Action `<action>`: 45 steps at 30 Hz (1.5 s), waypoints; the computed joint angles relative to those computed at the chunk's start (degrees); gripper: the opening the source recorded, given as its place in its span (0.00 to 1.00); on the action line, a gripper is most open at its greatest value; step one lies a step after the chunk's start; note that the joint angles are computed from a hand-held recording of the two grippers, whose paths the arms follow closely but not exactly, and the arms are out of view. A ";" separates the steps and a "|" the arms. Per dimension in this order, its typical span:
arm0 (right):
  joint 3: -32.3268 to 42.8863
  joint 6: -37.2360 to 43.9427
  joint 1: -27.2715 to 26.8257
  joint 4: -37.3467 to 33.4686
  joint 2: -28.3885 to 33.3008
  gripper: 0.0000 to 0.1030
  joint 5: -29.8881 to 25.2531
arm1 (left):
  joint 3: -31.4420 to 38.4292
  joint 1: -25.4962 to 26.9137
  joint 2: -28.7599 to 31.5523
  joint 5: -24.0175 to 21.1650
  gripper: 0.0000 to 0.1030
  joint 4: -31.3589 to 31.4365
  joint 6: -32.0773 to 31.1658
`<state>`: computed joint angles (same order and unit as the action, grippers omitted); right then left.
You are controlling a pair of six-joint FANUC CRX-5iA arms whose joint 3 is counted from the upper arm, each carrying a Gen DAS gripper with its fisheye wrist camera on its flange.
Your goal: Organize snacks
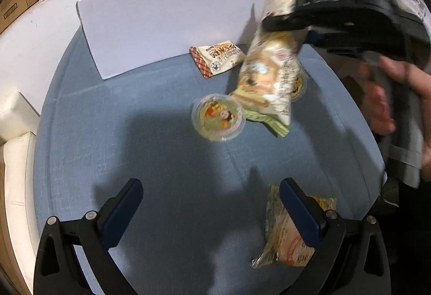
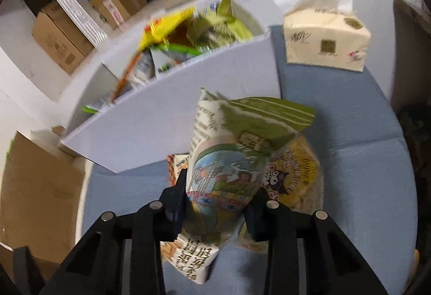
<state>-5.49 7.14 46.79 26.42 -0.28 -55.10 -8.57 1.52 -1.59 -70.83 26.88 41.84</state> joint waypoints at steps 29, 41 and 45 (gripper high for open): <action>-19.29 -24.90 17.34 17.42 -19.28 0.36 -5.46 | 7.94 -2.78 5.15 1.99 0.48 4.62 -2.72; -3.93 -2.21 7.07 9.84 -9.16 0.36 0.64 | 23.49 -1.48 11.91 1.95 0.48 8.24 2.02; 4.22 6.26 2.85 6.79 -4.51 0.36 0.16 | 32.28 -2.30 16.60 2.37 0.48 7.02 5.82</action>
<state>-1.27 13.40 49.64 33.22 -4.79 -54.94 23.72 -0.78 15.02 -68.45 33.90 47.66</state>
